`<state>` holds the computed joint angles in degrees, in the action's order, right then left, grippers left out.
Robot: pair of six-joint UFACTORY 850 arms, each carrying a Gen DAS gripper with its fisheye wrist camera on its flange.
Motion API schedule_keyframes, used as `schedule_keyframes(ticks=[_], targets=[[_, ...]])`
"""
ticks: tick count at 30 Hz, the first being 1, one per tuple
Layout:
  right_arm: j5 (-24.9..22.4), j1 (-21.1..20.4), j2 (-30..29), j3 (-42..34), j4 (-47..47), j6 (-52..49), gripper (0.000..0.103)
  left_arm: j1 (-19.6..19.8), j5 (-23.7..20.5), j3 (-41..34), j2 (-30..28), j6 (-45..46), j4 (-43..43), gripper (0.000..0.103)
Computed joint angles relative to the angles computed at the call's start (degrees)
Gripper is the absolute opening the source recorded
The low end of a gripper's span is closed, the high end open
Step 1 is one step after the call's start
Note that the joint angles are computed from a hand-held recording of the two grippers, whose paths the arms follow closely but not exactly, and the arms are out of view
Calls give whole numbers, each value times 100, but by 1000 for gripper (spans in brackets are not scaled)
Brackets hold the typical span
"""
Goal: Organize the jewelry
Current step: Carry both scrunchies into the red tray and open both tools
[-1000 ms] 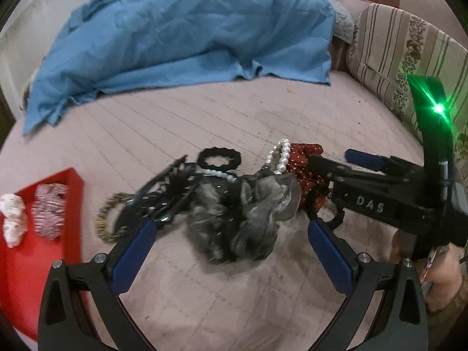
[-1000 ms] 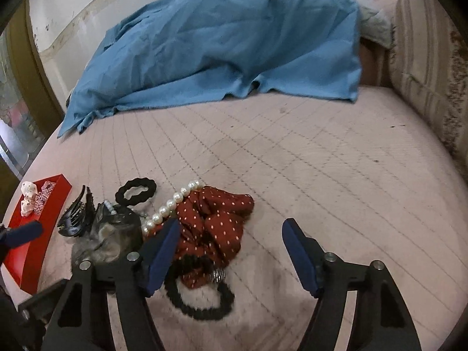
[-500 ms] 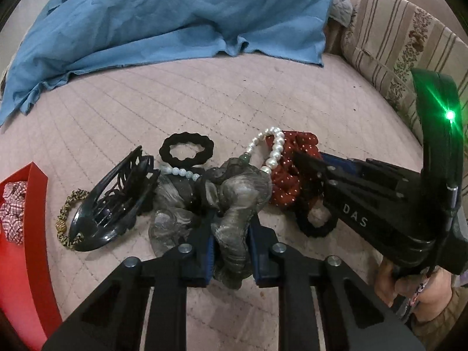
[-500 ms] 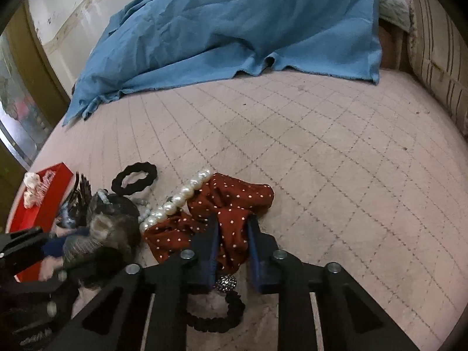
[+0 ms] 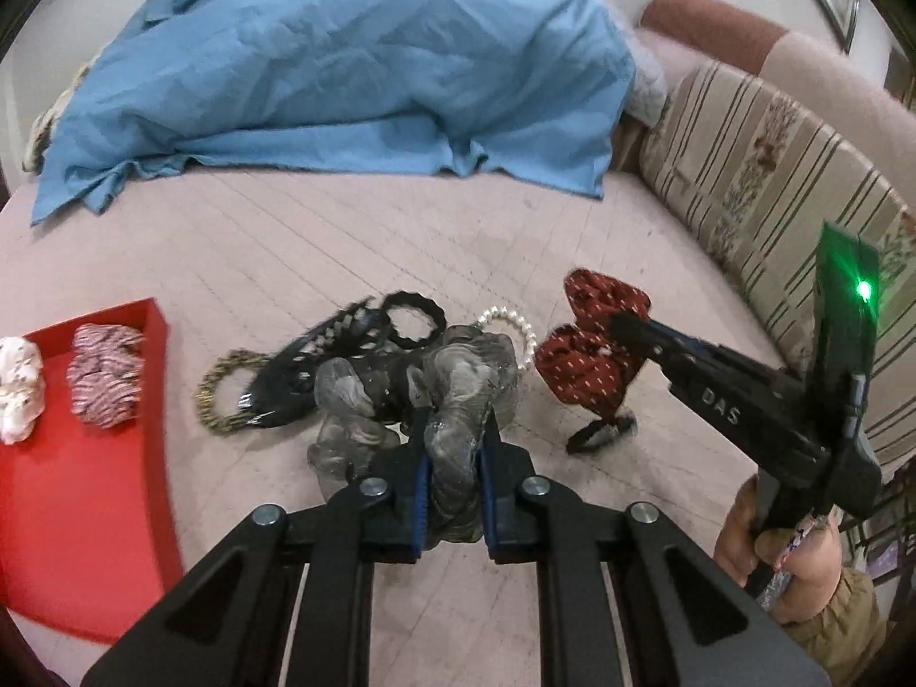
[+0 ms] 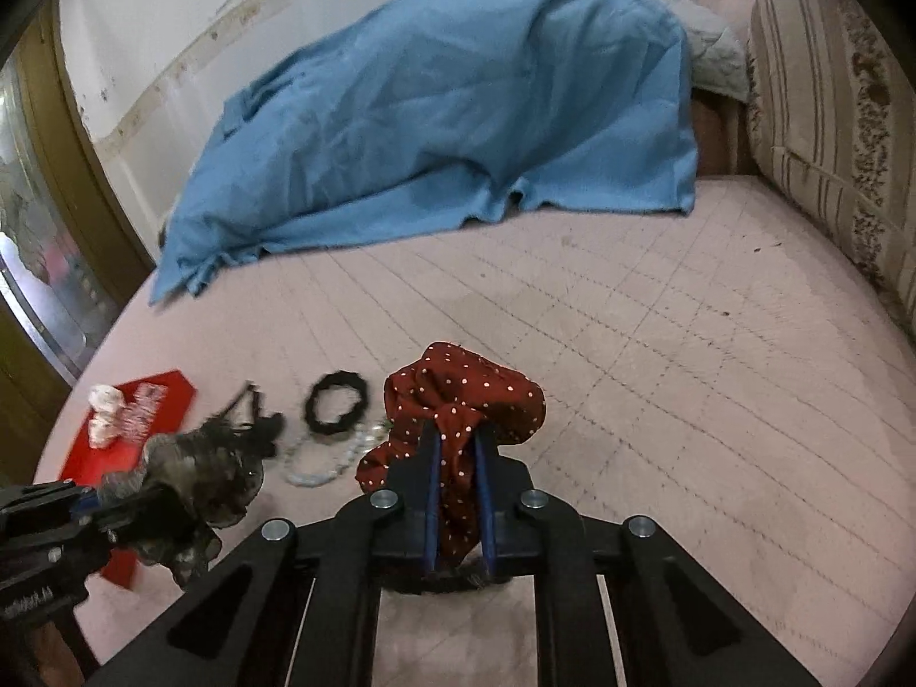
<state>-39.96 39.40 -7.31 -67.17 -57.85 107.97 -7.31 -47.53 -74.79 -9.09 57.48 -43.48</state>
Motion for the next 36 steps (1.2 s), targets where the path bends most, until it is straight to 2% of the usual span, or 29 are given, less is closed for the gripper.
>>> schedule_keyframes(ticks=[3,8,11,17,23,27,31,36], targets=[[-280,237,-2,-205,35,-99,12,247,-92,-1,82,156,-194,14],[-499,503,-165,-716,177,-563,12,728,15,20,134,360,-346,14],[-391,584,-366,-1098,359,-834,12,1027,43,-79,22,326,-349,14],[-206,703,-953,-1955,881,-1540,12,1609,472,-528,-458,-171,111,14],[54,731,-1925,-3249,1841,-2691,12,1943,870,-940,-890,-758,975,14],[109,723,-2714,-4272,2667,-3551,12,2085,877,-1095,-1107,-1089,1304,14],[-274,711,-3680,-5568,3539,-4508,12,2169,781,-1253,-1315,-1361,1436,17],[-859,731,-4491,-6662,4073,-5128,13,2231,770,-1261,-1360,-1392,1378,21]])
